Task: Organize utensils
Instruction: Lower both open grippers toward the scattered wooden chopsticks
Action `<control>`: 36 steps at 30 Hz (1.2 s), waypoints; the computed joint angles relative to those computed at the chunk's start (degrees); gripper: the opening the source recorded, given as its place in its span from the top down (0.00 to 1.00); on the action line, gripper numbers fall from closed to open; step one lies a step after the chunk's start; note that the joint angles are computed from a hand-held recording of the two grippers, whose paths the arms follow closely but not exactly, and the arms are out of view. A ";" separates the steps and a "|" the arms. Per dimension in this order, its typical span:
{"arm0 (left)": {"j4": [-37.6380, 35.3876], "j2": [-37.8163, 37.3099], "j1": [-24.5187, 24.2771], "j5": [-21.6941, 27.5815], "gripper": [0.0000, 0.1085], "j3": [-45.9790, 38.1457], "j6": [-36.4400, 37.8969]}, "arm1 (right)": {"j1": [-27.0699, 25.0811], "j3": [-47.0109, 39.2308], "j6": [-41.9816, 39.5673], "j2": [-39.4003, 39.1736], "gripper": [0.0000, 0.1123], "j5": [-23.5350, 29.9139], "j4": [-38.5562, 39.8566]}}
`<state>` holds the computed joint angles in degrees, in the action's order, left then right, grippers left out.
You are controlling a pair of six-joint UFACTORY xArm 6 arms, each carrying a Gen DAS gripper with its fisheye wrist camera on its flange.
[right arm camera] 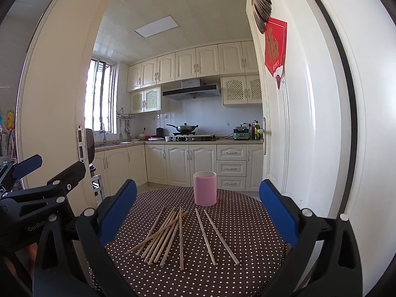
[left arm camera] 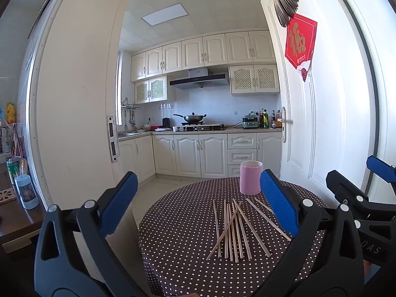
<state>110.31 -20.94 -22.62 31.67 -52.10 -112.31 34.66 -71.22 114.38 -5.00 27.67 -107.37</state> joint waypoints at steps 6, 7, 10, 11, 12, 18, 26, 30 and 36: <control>-0.31 3.11 1.33 -1.99 0.11 -2.32 0.16 | -1.17 -1.93 -0.64 2.51 0.15 -1.32 0.59; -0.59 3.74 1.50 -2.21 0.11 -2.78 0.42 | -1.44 -2.53 -1.13 3.18 0.15 -1.72 0.96; -1.77 6.34 2.25 -2.93 0.11 -4.66 1.79 | -2.60 -4.28 -2.65 5.38 0.15 -3.61 2.66; -2.36 7.22 2.45 -3.14 0.11 -5.33 2.44 | -3.02 -4.88 -3.36 6.20 0.15 -4.31 3.62; -2.90 8.07 2.70 -3.44 0.11 -5.95 2.98 | -3.60 -5.81 -4.38 7.31 0.15 -5.32 4.99; -7.37 14.42 5.60 -8.18 0.11 -10.91 7.33 | -5.35 -9.60 -11.65 12.31 0.15 -7.53 13.13; -20.45 24.00 6.87 -9.73 0.11 -18.37 22.67 | -6.31 -13.57 -20.65 16.90 0.15 -6.66 20.93; -29.72 28.36 8.06 -12.50 0.11 -22.01 32.44 | -6.99 -16.49 -27.03 20.00 0.15 -6.43 26.16; -46.00 34.70 9.00 -13.72 0.11 -27.52 49.98 | -7.74 -20.66 -37.53 24.39 0.15 -4.47 34.64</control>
